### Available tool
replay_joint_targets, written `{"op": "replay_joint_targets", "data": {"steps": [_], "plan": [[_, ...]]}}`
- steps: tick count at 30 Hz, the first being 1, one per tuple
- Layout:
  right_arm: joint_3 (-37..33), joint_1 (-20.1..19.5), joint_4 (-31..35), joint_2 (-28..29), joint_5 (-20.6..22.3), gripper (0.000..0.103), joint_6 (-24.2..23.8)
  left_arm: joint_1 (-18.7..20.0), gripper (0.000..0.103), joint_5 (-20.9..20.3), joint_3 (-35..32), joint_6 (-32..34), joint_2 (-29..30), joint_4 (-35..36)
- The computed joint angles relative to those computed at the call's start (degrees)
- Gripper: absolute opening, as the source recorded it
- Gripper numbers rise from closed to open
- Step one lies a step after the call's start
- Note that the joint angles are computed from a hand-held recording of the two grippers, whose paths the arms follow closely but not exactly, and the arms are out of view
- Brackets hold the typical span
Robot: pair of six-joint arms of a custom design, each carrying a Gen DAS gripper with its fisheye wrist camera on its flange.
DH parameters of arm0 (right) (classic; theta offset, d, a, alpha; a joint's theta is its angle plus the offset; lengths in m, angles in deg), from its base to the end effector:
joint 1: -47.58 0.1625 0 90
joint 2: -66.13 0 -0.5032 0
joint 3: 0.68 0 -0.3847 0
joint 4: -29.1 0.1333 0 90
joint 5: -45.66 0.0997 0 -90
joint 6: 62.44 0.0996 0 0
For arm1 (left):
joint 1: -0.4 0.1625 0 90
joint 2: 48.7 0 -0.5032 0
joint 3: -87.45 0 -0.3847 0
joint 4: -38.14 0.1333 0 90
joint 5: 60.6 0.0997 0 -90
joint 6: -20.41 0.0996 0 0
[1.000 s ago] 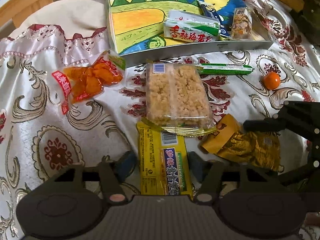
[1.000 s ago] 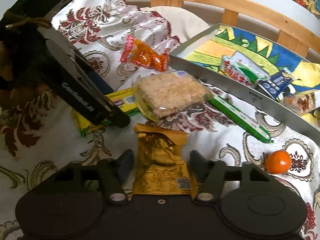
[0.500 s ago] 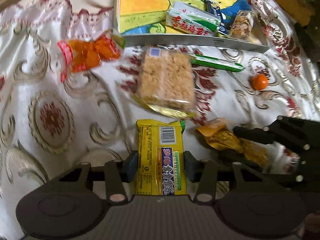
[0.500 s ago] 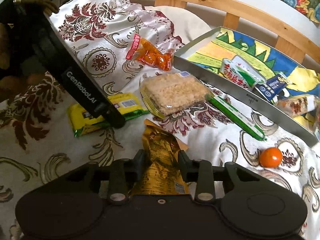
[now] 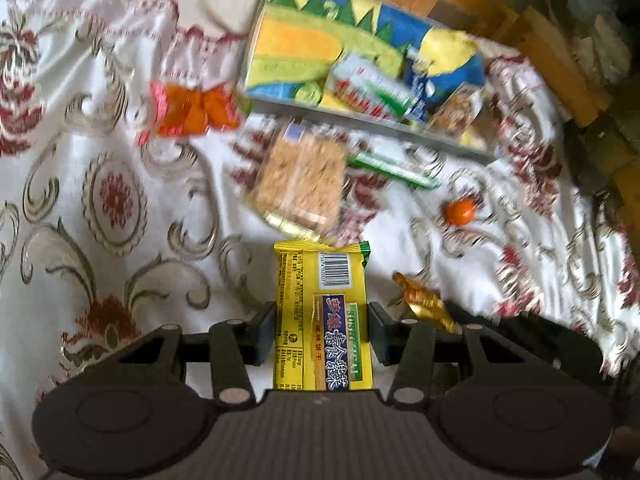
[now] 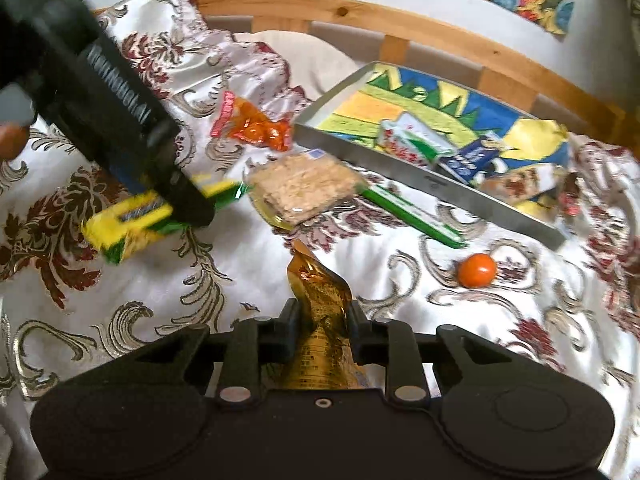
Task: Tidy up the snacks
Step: 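Lift and carry the gold foil packet and yellow bar packet over the tray with both tools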
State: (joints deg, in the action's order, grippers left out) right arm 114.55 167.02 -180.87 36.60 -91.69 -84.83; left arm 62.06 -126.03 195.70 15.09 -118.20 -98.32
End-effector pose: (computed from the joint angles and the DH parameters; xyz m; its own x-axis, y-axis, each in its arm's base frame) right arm 0.3408 -0.4817 0.0273 -0.5790 -0.2485 0.7765 -0.6778 0.6760 -0.2891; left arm -0.1250 -0.5998 0.3167 -0.8670 0.3001 -0.3978 0.3917 0.9039 -0.1718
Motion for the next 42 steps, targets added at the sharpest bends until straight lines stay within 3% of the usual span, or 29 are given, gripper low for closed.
{"op": "replay_joint_targets", "data": {"steps": [5,10,23,27,32,38,42], "plan": [[0.3,3.4,0.3,-1.7,-4.6,0.024,3.2,-1.6,0.052,-1.3,-0.3,-1.0,-1.2,-2.3],[-0.8,6.9,0.5,-3.2,-8.6,0.024,1.9,-3.0,0.052,-1.0,-0.8,-2.9,-2.5,-4.4],[-11.5,11.1,8.1,-5.9,-10.6,0.024,1.3,-6.9,0.052,7.8,-1.7,-4.5,-4.2,-10.2],[-15.6,10.5,11.4,-5.7,-9.9,0.024,0.9,-7.5,0.052,9.2,-2.0,-2.3,-3.4,-14.6],[-20.2,8.6,12.6,-4.9,-7.2,0.024,-0.8,-6.6,0.052,6.0,-3.6,1.1,-0.4,-22.1],[-22.9,4.1,6.9,-3.9,-0.6,0.024,-2.4,-4.1,0.052,2.2,-10.1,3.0,6.6,-25.8],[-24.4,0.3,0.4,-2.6,3.0,0.025,-7.6,-2.3,0.052,1.2,-14.6,5.9,12.6,-28.2]]}}
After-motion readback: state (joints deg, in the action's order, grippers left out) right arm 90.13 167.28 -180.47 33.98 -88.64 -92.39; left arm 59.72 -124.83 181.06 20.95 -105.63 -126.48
